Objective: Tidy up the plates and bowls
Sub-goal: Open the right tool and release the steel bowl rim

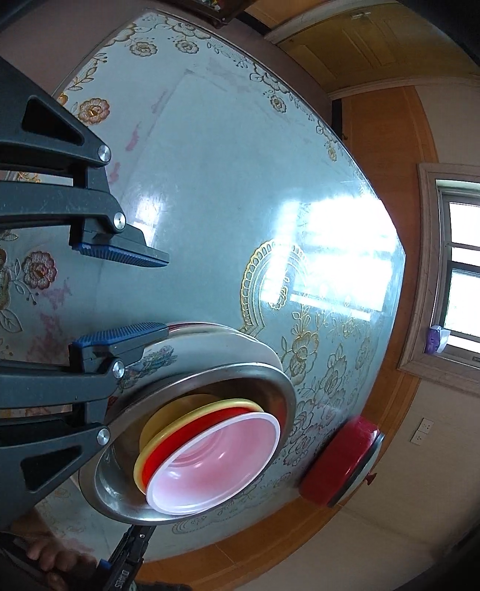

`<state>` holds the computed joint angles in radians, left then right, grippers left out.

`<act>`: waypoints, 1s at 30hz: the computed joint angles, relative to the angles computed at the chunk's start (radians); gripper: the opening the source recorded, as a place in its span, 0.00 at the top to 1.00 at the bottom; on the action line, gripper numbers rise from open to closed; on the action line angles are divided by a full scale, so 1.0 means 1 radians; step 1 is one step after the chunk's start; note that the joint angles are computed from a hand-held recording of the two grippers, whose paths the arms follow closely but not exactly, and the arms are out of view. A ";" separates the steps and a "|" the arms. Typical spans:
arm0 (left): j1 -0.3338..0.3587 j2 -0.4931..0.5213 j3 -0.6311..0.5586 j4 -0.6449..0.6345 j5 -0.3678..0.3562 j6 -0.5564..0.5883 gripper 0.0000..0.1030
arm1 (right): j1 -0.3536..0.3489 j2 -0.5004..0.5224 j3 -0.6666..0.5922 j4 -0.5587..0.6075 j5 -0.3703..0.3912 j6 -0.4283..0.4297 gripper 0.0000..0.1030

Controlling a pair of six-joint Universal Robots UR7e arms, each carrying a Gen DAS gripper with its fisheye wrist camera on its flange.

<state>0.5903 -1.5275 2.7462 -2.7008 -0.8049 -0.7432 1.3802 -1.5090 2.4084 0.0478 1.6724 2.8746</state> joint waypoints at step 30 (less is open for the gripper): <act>0.429 -0.114 -0.161 -0.016 -0.455 1.023 0.63 | 0.890 0.603 -0.365 -0.101 0.920 0.717 0.70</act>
